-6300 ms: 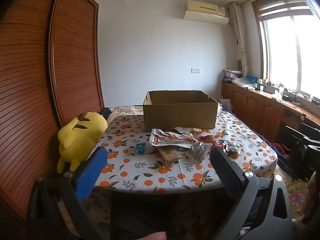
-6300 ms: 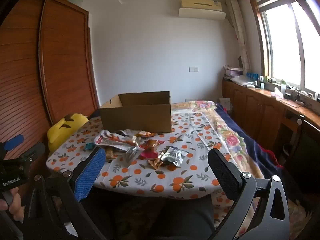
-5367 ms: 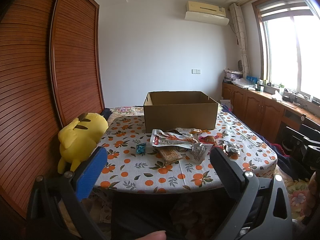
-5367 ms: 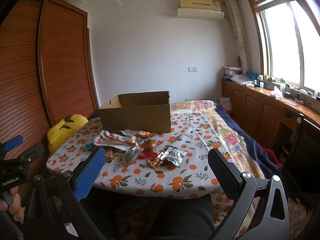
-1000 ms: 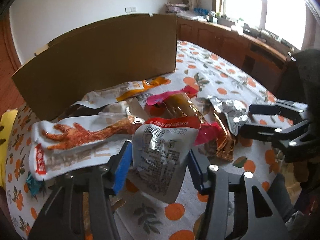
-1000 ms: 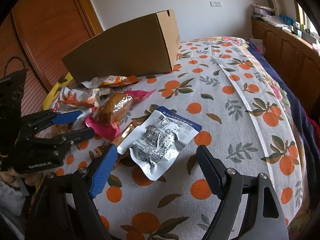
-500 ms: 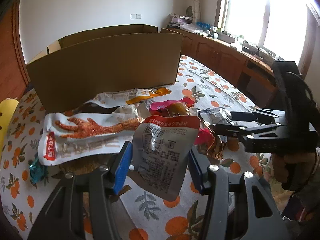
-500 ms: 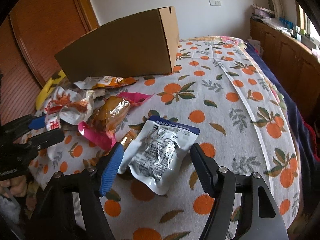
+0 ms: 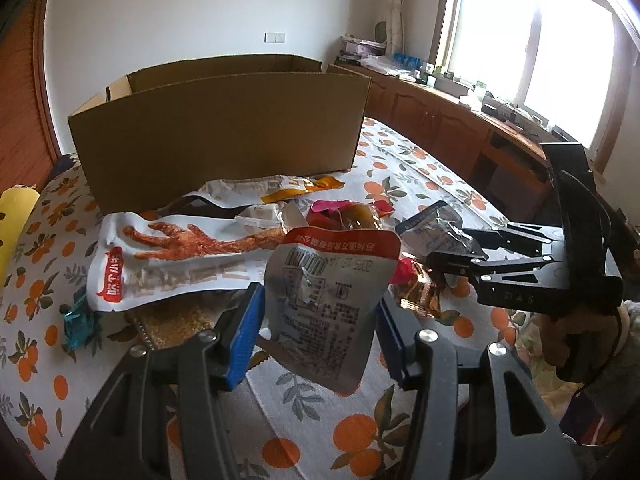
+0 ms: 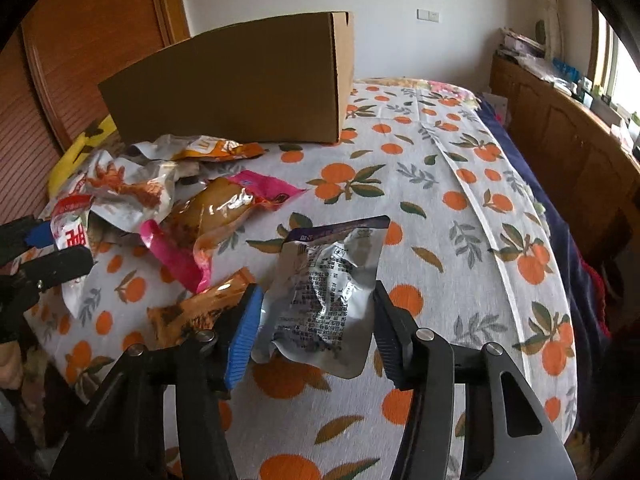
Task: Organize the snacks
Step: 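Grasp the white printed bag with the left tool while the right tool grasps the silver pouch, then carry both packets over the box and open both tools to drop them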
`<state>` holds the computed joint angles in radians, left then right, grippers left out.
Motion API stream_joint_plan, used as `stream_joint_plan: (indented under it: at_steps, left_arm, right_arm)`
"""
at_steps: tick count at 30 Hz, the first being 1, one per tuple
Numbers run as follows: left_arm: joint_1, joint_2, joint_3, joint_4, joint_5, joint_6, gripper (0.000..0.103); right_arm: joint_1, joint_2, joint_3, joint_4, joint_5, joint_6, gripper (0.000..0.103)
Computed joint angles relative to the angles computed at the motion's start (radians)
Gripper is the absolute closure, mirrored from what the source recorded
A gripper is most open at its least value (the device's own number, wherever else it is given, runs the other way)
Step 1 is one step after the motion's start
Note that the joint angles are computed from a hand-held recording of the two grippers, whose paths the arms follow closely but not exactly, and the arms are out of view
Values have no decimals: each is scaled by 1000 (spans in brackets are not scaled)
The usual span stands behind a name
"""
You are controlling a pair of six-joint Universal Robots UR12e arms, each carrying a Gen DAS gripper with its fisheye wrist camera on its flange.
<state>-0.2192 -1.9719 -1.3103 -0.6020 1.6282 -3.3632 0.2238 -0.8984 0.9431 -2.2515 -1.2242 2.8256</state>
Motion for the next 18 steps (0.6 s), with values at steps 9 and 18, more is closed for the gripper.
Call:
stream_joint_plan:
  at_steps: [9,18]
  left_arm:
    - [-6,9,-2,28,15,-2,49]
    - [-1,9,29,62,36,12,49]
  right_arm:
    - [-13,-39,46,-50,36,23,49]
    - [-18,-59,42,-89,80,12,48]
